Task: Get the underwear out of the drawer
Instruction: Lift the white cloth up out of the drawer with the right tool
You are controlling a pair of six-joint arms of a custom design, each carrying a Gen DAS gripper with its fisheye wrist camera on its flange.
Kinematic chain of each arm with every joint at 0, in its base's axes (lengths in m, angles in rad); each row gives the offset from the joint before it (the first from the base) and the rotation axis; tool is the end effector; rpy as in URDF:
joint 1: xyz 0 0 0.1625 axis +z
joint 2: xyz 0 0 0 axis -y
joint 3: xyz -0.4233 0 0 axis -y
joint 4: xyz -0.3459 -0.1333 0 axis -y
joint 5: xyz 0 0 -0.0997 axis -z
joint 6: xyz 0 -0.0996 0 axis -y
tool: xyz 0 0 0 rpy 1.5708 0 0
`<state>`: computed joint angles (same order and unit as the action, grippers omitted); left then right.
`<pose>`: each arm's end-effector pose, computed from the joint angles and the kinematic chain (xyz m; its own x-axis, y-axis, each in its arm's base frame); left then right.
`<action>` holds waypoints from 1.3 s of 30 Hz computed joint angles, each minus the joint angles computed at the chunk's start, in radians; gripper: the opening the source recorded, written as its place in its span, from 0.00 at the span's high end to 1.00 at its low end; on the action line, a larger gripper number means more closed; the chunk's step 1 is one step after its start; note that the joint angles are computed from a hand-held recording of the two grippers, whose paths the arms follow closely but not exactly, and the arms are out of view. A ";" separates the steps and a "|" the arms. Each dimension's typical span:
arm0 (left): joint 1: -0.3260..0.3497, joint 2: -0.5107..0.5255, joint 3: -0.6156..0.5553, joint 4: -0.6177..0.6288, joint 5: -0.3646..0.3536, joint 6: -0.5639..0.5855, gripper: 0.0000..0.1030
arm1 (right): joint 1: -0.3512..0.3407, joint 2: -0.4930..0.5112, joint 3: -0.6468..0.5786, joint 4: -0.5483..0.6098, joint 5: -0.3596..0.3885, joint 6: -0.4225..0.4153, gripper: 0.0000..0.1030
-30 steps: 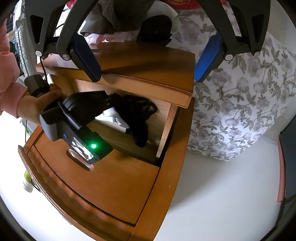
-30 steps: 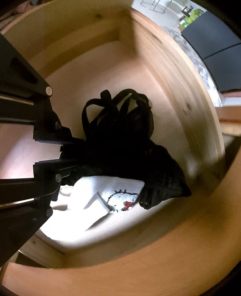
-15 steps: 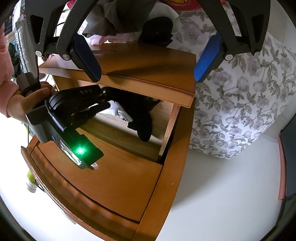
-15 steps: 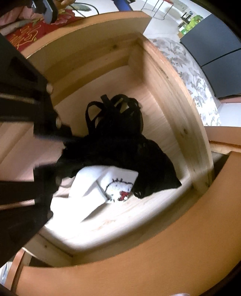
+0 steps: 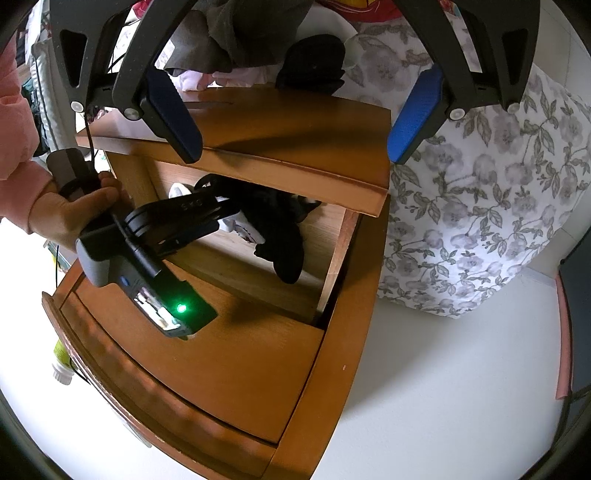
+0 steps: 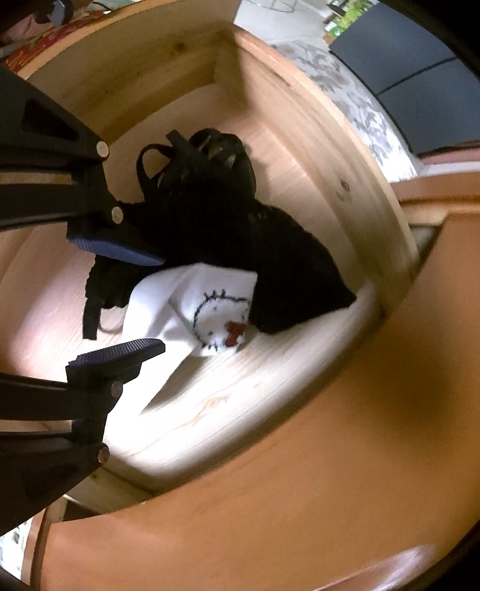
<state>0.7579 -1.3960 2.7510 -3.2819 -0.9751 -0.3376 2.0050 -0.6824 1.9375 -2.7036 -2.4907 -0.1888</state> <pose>-0.0660 -0.3229 0.1990 -0.8964 0.2270 -0.3807 0.4068 0.7625 -0.5031 0.2710 -0.4558 0.0286 -0.4214 -0.5058 0.7527 -0.5056 0.8201 0.2680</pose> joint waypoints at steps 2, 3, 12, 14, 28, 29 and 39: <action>-0.001 -0.006 -0.002 0.015 0.000 0.000 0.03 | -0.003 0.014 -0.008 0.013 -0.022 0.005 0.56; -0.002 -0.006 -0.002 0.016 -0.001 0.000 0.03 | 0.000 0.027 -0.007 0.009 -0.035 0.015 0.56; -0.003 -0.007 -0.002 0.016 -0.002 -0.002 0.03 | 0.009 0.060 -0.069 0.055 -0.006 0.109 0.89; -0.004 -0.008 -0.001 0.015 -0.003 -0.002 0.03 | 0.021 0.052 -0.066 0.053 -0.015 0.127 0.91; -0.063 -0.078 0.011 0.087 0.026 -0.048 0.03 | 0.134 -0.078 0.017 0.066 -0.043 0.245 0.92; -0.069 -0.085 0.012 0.094 0.030 -0.053 0.03 | 0.152 -0.091 0.021 0.087 -0.046 0.267 0.92; -0.187 -0.223 0.020 0.307 0.095 -0.168 0.03 | 0.239 -0.179 0.177 -0.107 -0.072 0.244 0.92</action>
<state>0.5707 -1.6187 2.7712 -2.9746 -0.8797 -0.5053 2.2438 -0.8616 2.1143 -2.8108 -2.5627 0.0554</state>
